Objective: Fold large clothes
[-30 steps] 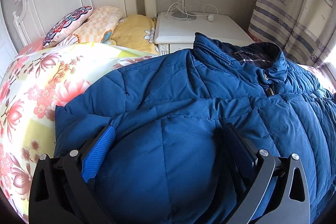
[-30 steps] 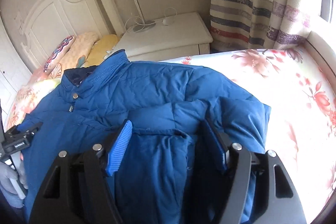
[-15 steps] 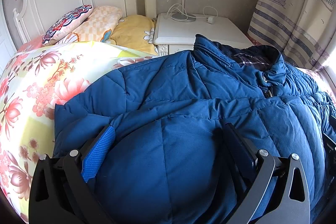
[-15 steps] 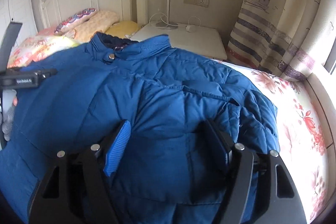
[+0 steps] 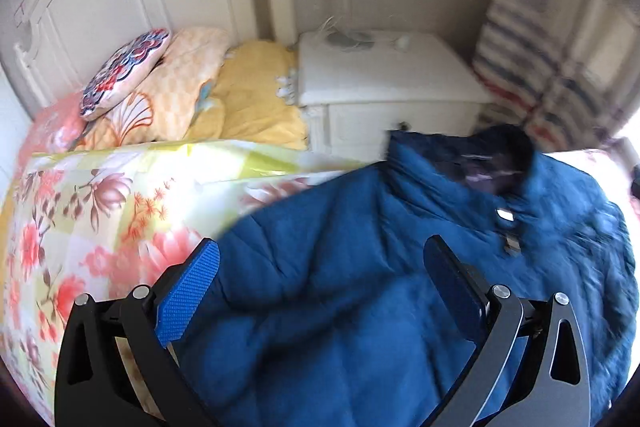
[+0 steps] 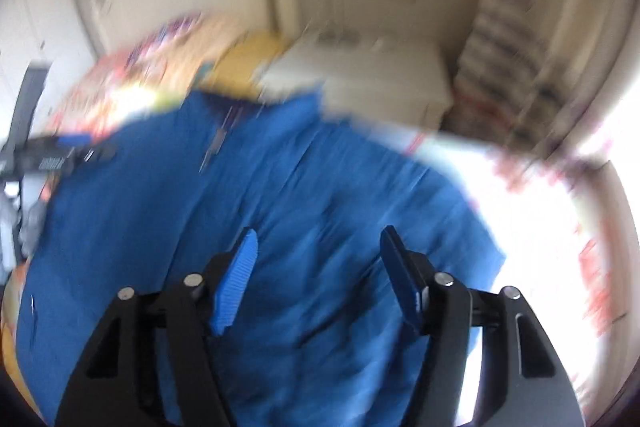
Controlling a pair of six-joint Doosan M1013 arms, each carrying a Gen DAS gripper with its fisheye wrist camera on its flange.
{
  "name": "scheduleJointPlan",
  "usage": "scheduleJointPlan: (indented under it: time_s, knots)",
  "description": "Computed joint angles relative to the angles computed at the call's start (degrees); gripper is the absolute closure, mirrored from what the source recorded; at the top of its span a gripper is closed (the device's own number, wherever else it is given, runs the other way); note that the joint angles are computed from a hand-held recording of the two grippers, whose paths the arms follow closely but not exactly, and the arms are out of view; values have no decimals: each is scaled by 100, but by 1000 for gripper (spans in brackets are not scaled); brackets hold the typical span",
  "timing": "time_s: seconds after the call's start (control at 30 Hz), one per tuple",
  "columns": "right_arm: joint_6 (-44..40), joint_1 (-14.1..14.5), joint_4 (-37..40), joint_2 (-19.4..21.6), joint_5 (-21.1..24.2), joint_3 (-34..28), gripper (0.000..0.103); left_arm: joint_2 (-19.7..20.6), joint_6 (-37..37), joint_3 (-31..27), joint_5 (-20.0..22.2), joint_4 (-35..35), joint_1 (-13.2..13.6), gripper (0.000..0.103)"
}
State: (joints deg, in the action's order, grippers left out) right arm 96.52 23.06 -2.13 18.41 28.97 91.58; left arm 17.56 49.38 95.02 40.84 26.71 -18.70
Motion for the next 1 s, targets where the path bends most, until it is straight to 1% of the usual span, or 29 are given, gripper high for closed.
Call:
scheduleJointPlan:
  time_s: [0.07, 0.13, 0.2, 0.27, 0.3, 0.33, 0.4, 0.47, 0.53, 0.57, 0.6, 0.63, 0.67, 0.7, 0.73, 0.8, 0.83, 0.87, 0.93, 0.97, 1.0]
  knots:
    - [-115, -67, 117, 198, 54, -300, 53, 237, 170, -149, 210, -223, 81, 5]
    - [-163, -85, 87, 454, 318, -591, 56, 404, 366, -196, 356, -419, 135, 4]
    - [-236, -82, -65, 790, 862, -908, 61, 428, 551, -121, 151, -769, 230, 4]
    - [-361, -89, -115, 1076, 1372, -1106, 61, 422, 749, -195, 260, -991, 265, 5]
    - [-548, -150, 158, 1090, 1331, -1077, 61, 409, 823, -238, 286, -946, 263, 5]
    - [-716, -216, 440, 1078, 1366, -1088, 61, 391, 757, -260, 269, -748, 234, 5]
    - [-776, -246, 482, 1055, 1335, -1147, 62, 397, 577, -309, 223, -486, 198, 5]
    - [-798, -230, 396, 1058, 1222, -1245, 62, 486, 571, -374, 210, -485, 207, 5]
    - [-1024, -196, 591, 1184, 1173, -1421, 61, 683, 646, -484, 409, -604, 224, 4]
    - [-1153, -182, 642, 1271, 1237, -1519, 61, 668, 601, -443, 295, -579, 237, 4]
    - [-1186, -149, 551, 1394, 1406, -1661, 61, 647, 620, -430, 277, -637, 250, 4]
    - [-1148, -111, 363, 1551, 1689, -1819, 60, 615, 602, -410, 265, -660, 250, 4]
    - [-1175, -118, 412, 1578, 1695, -1846, 57, 571, 542, -380, 242, -622, 253, 5]
    - [-1163, -123, 508, 1586, 1745, -1890, 56, 453, 264, -275, 161, -339, 204, 5]
    - [-1150, -152, 618, 1565, 1798, -1889, 55, 303, 110, -136, 14, -126, 158, 6]
    - [-953, -174, 534, 1394, 1744, -1748, 55, -98, 146, 258, -454, -5, 67, 5]
    - [-910, -171, 505, 1245, 1600, -1593, 55, -237, 62, 413, -584, 162, 7, 5]
    - [-1077, -177, 656, 990, 1310, -1305, 54, -454, -184, 678, -705, 542, -128, 5]
    - [-1478, -177, 985, 529, 806, -726, 42, -679, -518, 1010, -756, 925, -295, 5]
    - [-1600, -142, 1028, 251, 517, -362, 34, -754, -720, 1167, -726, 1064, -369, 5]
    - [-1612, -120, 982, 45, 291, -79, 31, -770, -825, 1249, -672, 1111, -398, 5]
